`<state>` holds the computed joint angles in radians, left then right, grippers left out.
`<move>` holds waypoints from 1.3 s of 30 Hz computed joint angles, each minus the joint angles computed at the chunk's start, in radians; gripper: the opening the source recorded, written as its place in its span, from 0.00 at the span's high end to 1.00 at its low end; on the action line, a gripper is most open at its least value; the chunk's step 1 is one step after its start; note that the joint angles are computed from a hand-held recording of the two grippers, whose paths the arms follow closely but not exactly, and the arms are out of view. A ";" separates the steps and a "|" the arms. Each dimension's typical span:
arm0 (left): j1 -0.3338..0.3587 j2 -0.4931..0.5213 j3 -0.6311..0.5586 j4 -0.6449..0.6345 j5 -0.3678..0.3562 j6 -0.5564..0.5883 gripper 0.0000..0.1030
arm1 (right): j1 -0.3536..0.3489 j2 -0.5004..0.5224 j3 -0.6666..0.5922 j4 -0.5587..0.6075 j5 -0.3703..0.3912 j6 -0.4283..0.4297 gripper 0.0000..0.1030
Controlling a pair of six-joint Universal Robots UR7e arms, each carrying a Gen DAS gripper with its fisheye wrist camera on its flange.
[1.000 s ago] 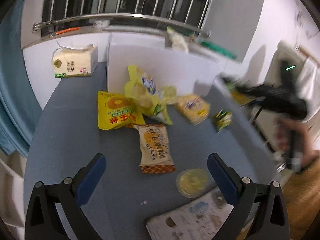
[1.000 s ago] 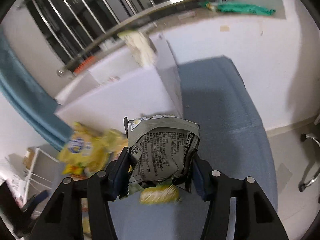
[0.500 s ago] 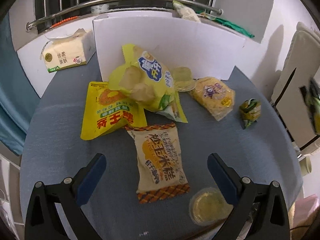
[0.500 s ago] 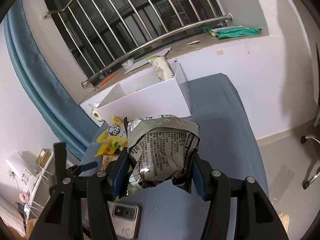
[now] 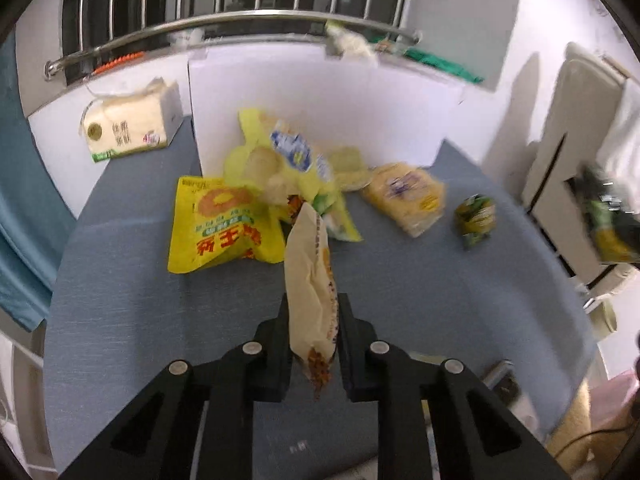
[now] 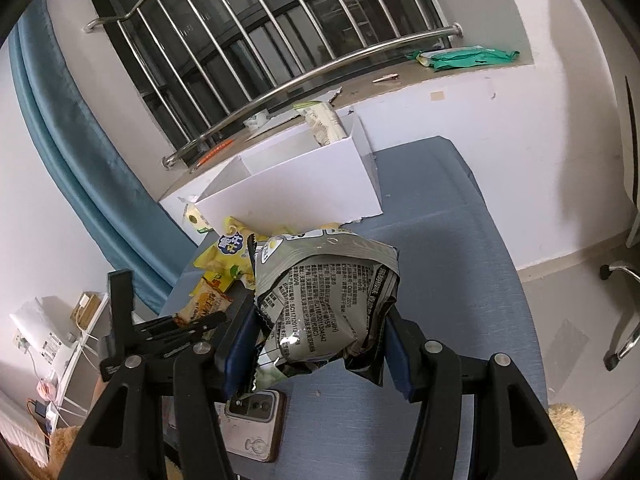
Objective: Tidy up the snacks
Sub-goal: 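Lower both packs into the white box and open both tools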
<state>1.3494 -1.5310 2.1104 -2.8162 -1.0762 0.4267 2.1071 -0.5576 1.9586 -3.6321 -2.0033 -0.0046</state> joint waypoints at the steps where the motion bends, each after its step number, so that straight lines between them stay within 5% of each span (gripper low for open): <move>1: -0.007 -0.018 0.012 -0.015 -0.010 0.010 0.80 | 0.001 0.003 -0.003 0.000 0.000 -0.003 0.40; 12: -0.078 -0.074 -0.069 -0.004 -0.105 0.037 0.80 | 0.027 0.037 -0.116 0.070 0.019 -0.062 0.40; 17: -0.080 0.043 -0.269 0.030 -0.137 0.056 0.80 | 0.031 0.081 -0.320 0.198 0.020 -0.140 0.40; 27: -0.064 0.322 -0.642 0.182 -0.123 0.099 0.80 | -0.024 0.270 -0.864 0.559 -0.001 -0.123 0.39; 29: -0.070 0.361 -0.677 0.189 -0.090 0.128 0.58 | -0.032 0.297 -0.930 0.607 0.005 -0.139 0.36; 30: -0.076 0.377 -0.691 0.197 -0.054 0.136 0.18 | -0.034 0.308 -0.962 0.648 0.008 -0.134 0.29; 31: -0.078 0.393 -0.702 0.194 -0.022 0.137 0.00 | -0.034 0.329 -1.012 0.697 -0.014 -0.124 0.22; 32: -0.075 0.397 -0.695 0.161 -0.020 0.149 0.00 | -0.030 0.343 -1.042 0.710 -0.051 -0.121 0.06; 33: -0.071 0.395 -0.689 0.150 -0.025 0.149 0.00 | -0.024 0.353 -1.051 0.681 -0.094 -0.127 0.00; 39: -0.048 0.382 -0.670 0.141 -0.030 0.106 0.00 | -0.031 0.284 -0.914 0.575 -0.051 -0.142 0.00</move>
